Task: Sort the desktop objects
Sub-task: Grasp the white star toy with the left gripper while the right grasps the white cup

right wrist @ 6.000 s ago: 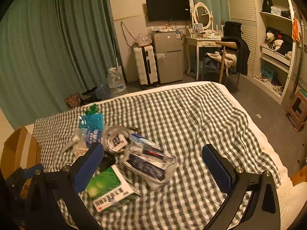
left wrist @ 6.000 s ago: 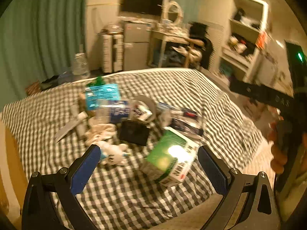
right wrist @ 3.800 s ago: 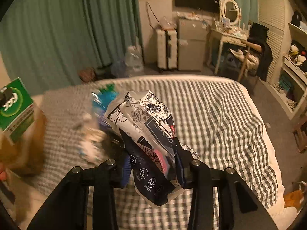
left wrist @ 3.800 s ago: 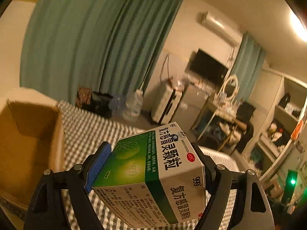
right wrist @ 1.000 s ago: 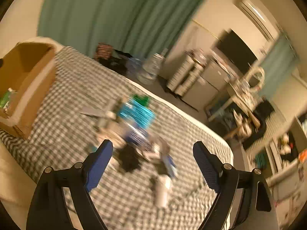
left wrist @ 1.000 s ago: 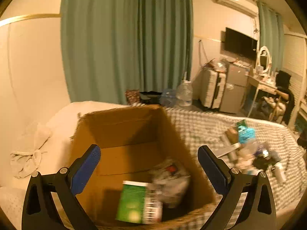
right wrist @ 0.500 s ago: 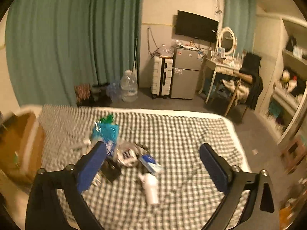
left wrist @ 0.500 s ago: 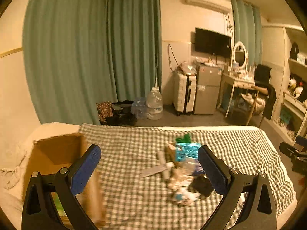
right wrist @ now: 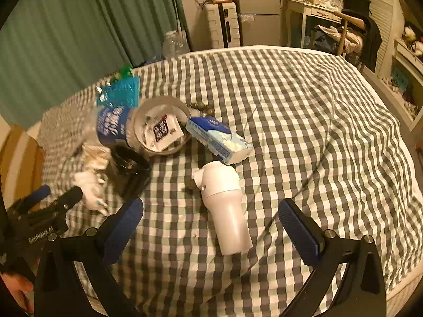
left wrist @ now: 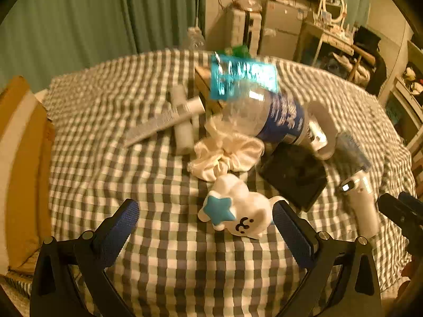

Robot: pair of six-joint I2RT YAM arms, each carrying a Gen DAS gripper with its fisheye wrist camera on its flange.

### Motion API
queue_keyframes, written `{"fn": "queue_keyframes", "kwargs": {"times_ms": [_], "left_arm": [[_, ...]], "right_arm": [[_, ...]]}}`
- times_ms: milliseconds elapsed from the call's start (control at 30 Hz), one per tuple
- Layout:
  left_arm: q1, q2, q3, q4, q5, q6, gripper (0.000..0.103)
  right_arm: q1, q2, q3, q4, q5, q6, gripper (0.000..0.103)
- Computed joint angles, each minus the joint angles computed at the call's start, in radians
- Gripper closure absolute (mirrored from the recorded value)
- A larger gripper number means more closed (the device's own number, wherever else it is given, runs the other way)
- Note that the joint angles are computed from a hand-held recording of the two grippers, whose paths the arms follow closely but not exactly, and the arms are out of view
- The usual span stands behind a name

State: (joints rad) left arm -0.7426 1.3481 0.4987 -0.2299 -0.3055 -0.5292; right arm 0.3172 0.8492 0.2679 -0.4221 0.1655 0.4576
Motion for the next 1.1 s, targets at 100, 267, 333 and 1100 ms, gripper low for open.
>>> {"fn": "queue_keyframes", "kwargs": {"times_ms": [100,267,333,1100], "left_arm": [[0.035,0.067,-0.009,0.068,0.094,0.061,0.0],[0.056,0.175,0.004,0.176,0.111,0.118,0.0],[0.076,0.197,-0.003,0.211,0.131,0.124,0.0],[0.314,-0.402,-0.23,0.059,0.222,0.162,0.036]], "right_arm": [[-0.005,0.106,-0.006,0.068,0.003,0.0,0.001],[-0.007,0.227,-0.002,0.109,-0.018,0.011,0.005],[-0.015,0.239,-0.007,0.114,-0.028,0.008,0.014],[0.044,-0.121,-0.051,-0.177,0.006,0.084,0.072]]}}
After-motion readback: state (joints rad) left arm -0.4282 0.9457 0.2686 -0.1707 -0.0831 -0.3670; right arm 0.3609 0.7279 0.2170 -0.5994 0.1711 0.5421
